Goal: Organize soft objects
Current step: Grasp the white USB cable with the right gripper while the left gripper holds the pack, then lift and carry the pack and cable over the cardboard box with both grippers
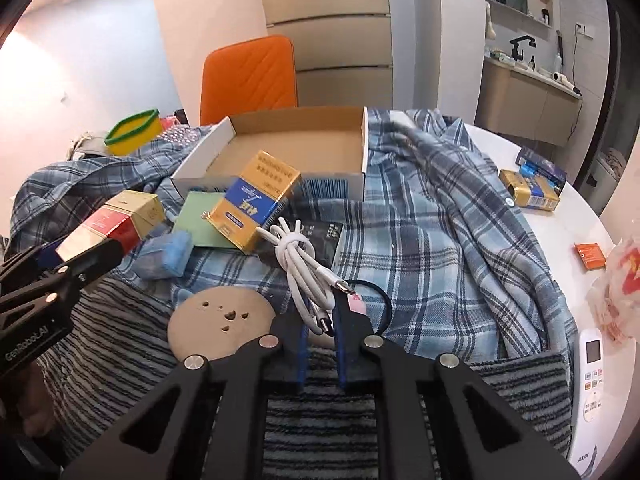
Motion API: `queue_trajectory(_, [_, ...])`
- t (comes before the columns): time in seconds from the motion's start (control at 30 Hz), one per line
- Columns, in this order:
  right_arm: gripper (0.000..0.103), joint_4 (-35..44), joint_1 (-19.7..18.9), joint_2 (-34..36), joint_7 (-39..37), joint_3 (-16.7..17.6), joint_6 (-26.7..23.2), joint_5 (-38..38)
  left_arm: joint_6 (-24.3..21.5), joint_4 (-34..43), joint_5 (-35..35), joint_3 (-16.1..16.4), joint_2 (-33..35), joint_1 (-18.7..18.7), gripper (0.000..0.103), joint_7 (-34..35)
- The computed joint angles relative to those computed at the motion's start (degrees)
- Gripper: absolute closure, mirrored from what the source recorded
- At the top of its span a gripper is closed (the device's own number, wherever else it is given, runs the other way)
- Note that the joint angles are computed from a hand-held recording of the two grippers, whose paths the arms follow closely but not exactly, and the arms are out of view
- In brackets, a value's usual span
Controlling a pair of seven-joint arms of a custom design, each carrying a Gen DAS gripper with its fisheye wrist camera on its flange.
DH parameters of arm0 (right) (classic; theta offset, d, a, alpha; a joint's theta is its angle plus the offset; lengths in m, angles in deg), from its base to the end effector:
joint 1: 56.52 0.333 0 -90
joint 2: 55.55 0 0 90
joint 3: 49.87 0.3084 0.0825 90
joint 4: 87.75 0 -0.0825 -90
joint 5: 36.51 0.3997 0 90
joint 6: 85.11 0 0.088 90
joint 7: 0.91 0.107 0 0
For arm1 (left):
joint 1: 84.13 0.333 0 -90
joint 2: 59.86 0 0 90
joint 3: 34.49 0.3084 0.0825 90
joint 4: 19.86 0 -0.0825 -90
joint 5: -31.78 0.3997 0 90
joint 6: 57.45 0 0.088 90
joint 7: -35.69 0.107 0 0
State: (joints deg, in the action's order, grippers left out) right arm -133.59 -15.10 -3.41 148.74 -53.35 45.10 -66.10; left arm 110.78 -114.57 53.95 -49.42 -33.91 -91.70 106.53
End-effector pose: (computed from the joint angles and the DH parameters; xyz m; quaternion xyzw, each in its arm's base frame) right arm 0.6494 0.5222 0.4442 -0.6177 0.6945 -0.2338 0.2853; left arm 0.6766 -0.2734 0.4418 -0.5306 0.7393 -0.3457 0.2289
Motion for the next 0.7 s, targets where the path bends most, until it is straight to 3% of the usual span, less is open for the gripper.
queue_trajectory(0.2, [0.093,-8.09,2.56,-5.21,8.26,-3.33,5.98,-7.79,1.58,-0.92,1.11,1.04,-0.97,-0.43,0.048,-1.65])
queue_trajectory(0.37, [0.093,-6.36,3.63,-5.05,11.04,-4.29,6.19,-13.18,4.26,-1.39,2.83,2.09,-1.93,-0.78,0.048,-3.56])
queue_trajectory(0.47, [0.093,-4.24,4.23,-4.29,11.72,-5.15,5.97,-15.42,6.16,-0.71,7.34,6.57,-2.54,-3.86,0.048,-8.23])
queue_trajectory(0.53, [0.093,-2.99,4.69,-3.94,12.45,-5.95,5.96,-16.81,7.18,0.15,9.15,7.21,-2.55,-3.93,0.048,-9.46])
queue_trajectory(0.7, [0.093,2.02,5.37,-1.9,14.76,-8.34,5.75,-19.87,10.66,3.86,18.6,14.96,-1.93,-9.15,0.048,-18.73])
